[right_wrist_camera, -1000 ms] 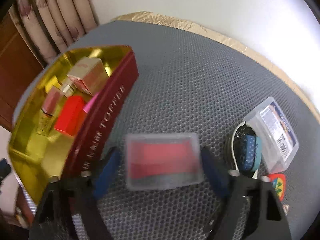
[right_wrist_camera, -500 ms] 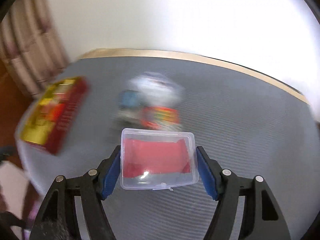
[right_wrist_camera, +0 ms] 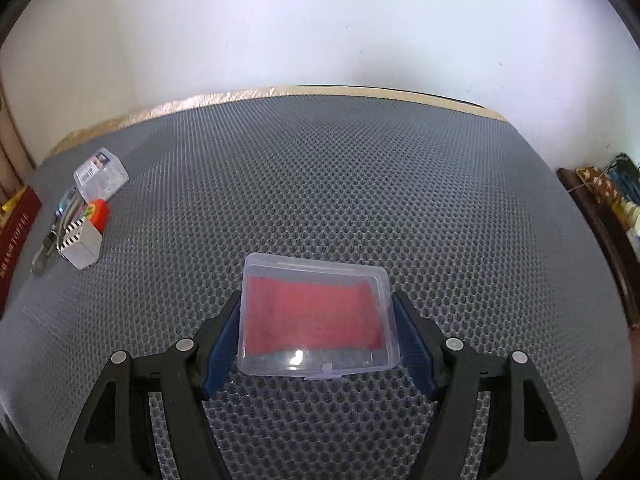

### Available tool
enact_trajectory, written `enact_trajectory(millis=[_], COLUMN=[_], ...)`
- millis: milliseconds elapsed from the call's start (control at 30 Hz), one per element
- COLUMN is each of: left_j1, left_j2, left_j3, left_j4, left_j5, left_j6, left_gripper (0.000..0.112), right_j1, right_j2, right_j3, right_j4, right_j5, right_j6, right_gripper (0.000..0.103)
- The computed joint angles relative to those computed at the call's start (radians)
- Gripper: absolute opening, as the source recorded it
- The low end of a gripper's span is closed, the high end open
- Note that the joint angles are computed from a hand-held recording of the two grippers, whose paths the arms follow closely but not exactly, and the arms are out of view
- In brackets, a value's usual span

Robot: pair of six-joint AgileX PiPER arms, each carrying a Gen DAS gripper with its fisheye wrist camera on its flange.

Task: Organize rigid objects
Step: 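Move the left tool to the black-and-white chevron cube and grasp it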

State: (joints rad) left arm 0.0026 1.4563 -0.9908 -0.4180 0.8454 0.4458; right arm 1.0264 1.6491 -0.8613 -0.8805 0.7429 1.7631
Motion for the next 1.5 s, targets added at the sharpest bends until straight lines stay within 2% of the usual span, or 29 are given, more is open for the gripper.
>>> enact_trajectory(millis=[133,267,700,833,867,900,933,1100,1267,1400,1500], left_j1=[-0.081,-0.073,-0.092,-0.092,-0.09,-0.09,-0.092,-0.119,-0.113,0.021,0.181], left_j2=[0.199,0.332,0.549,0.587,0.593,0.599,0.603,0.538,0.325,0.112,0.046], left_j3=[-0.174,-0.302,-0.526,-0.544,-0.546,-0.549,-0.549,-0.475,-0.275,-0.128,-0.12], left_j4=[-0.002,-0.014,0.058,0.062,0.055,0.055,0.06,0.08,-0.003,-0.02,0.018], left_j5=[0.034,0.085,0.159,0.16,0.159,0.156,0.15,0.094,0.031,0.046,0.099], left_j6=[-0.12,-0.188,-0.344,-0.381,-0.381,-0.385,-0.388,-0.393,-0.318,-0.248,-0.204], left_gripper=[0.054,0.054,0.054,0.054,0.052,0.036,0.037,0.031,0.031,0.031,0.032], right_j1=[-0.034,-0.051,-0.045,-0.046,-0.046,-0.046,-0.046,-0.048,-0.047,-0.043,-0.037], right_j2=[-0.002,-0.039,-0.072,-0.078,-0.079,-0.08,-0.081,-0.082,-0.077,-0.065,-0.059], right_j3=[0.024,0.074,0.092,0.096,0.097,0.097,0.097,0.096,0.092,0.081,0.073], right_j4=[-0.022,-0.071,-0.082,-0.082,-0.082,-0.081,-0.079,-0.073,-0.072,-0.061,-0.05], right_j5=[-0.088,-0.146,-0.177,-0.178,-0.178,-0.177,-0.176,-0.173,-0.171,-0.162,-0.148], right_j6=[0.023,0.087,0.11,0.111,0.111,0.11,0.107,0.099,0.097,0.085,0.073], right_gripper=[0.069,0.069,0.069,0.069,0.069,0.069,0.069,0.069,0.069,0.069,0.069])
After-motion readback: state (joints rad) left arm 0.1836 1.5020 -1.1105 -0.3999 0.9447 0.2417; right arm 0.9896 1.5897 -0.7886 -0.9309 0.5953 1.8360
